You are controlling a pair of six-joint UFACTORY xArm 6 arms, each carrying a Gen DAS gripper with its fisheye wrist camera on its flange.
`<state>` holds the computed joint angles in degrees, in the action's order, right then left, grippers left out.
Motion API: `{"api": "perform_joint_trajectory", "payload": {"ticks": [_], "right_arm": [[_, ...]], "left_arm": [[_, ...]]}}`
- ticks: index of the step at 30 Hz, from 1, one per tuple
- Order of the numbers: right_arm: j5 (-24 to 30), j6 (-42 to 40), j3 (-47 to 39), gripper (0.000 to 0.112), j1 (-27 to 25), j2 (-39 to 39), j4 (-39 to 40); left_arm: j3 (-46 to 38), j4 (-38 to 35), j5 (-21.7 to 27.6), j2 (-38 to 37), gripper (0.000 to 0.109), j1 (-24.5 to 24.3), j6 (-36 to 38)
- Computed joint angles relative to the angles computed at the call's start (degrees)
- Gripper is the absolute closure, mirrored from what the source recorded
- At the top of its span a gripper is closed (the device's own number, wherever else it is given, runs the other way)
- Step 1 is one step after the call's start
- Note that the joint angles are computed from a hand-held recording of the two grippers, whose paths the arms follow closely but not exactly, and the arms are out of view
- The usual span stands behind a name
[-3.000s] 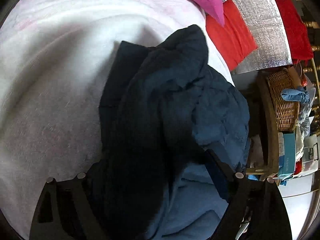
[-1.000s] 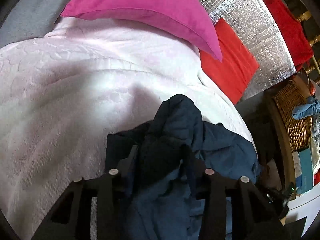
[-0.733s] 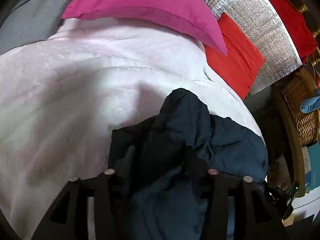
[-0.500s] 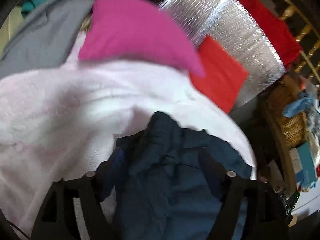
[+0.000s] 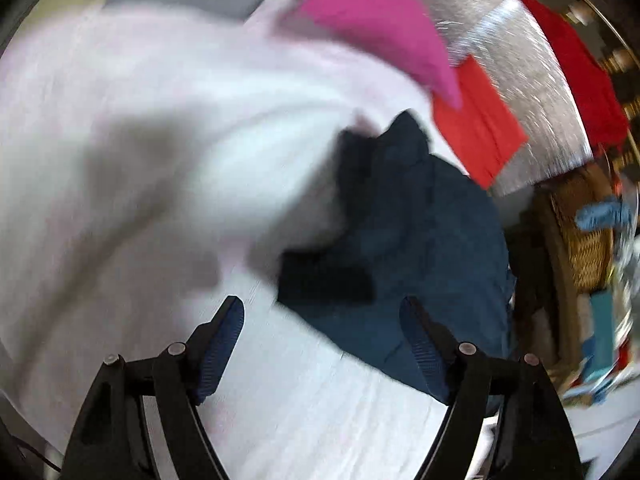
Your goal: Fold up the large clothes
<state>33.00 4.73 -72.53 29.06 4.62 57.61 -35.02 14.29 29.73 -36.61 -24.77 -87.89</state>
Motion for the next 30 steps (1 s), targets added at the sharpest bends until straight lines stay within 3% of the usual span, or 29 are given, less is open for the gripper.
{"api": "perform_joint_trajectory", "payload": {"ticks": [4, 9, 12, 13, 14, 15, 16, 18, 20, 21, 23, 27, 30], "right_arm": [[0.3, 5.5, -2.7, 0.033, 0.3, 5.1, 1.4], [-8.7, 9.6, -5.4, 0.033, 1.3, 9.4, 3.2], [-9.4, 11.5, -9.3, 0.033, 1.2, 12.7, 1.7], [-10.0, 13.1, -9.9, 0.034, 1.4, 13.2, -0.3], [-10.7, 15.4, -10.3, 0.043, 1.6, 13.4, -3.4], [-11.7, 18.5, -10.8, 0.056, 2.1, 13.4, -9.0], [-12.3, 21.0, -10.9, 0.059, 2.3, 13.1, -13.2], [-14.0, 27.0, -11.6, 0.067, 2.9, 12.8, -24.2], [-13.5, 30.1, -12.4, 0.067, 2.9, 13.4, -29.6], [-10.9, 31.1, -14.0, 0.067, 2.6, 14.6, -31.0], [-10.7, 27.5, -12.1, 0.067, 2.2, 13.8, -26.6], [-7.6, 22.6, -9.7, 0.061, 1.4, 10.3, -20.5], [-8.2, 22.5, -4.5, 0.052, 0.7, 5.7, -19.1]], "left_arm": [[2.2, -6.4, -7.8, 2.3, 0.028, 1.3, 4.0], [1.4, -7.5, -14.4, 6.7, 0.028, 2.2, 6.4], [0.8, -8.4, -17.1, 9.0, 0.03, 2.9, 8.9], [0.4, -7.6, -17.3, 9.7, 0.041, 3.2, 8.7], [-0.1, -5.4, -17.4, 10.1, 0.051, 3.6, 7.3], [-0.3, -3.5, -18.0, 10.1, 0.056, 4.0, 6.4], [-0.9, -0.7, -18.3, 10.0, 0.061, 4.4, 5.5], [-3.3, 5.3, -15.5, 10.5, 0.063, 4.3, 3.7], [-5.1, 5.0, -11.3, 11.7, 0.063, 3.4, 5.2], [-5.4, 3.8, -10.2, 12.1, 0.061, 3.1, 5.9], [-5.8, 2.1, -7.3, 12.2, 0.048, 2.4, 6.0], [-4.5, 0.8, -4.0, 9.2, 0.043, 1.0, 5.0], [-2.5, 2.5, -4.6, 5.9, 0.035, -0.7, 3.2]]}}
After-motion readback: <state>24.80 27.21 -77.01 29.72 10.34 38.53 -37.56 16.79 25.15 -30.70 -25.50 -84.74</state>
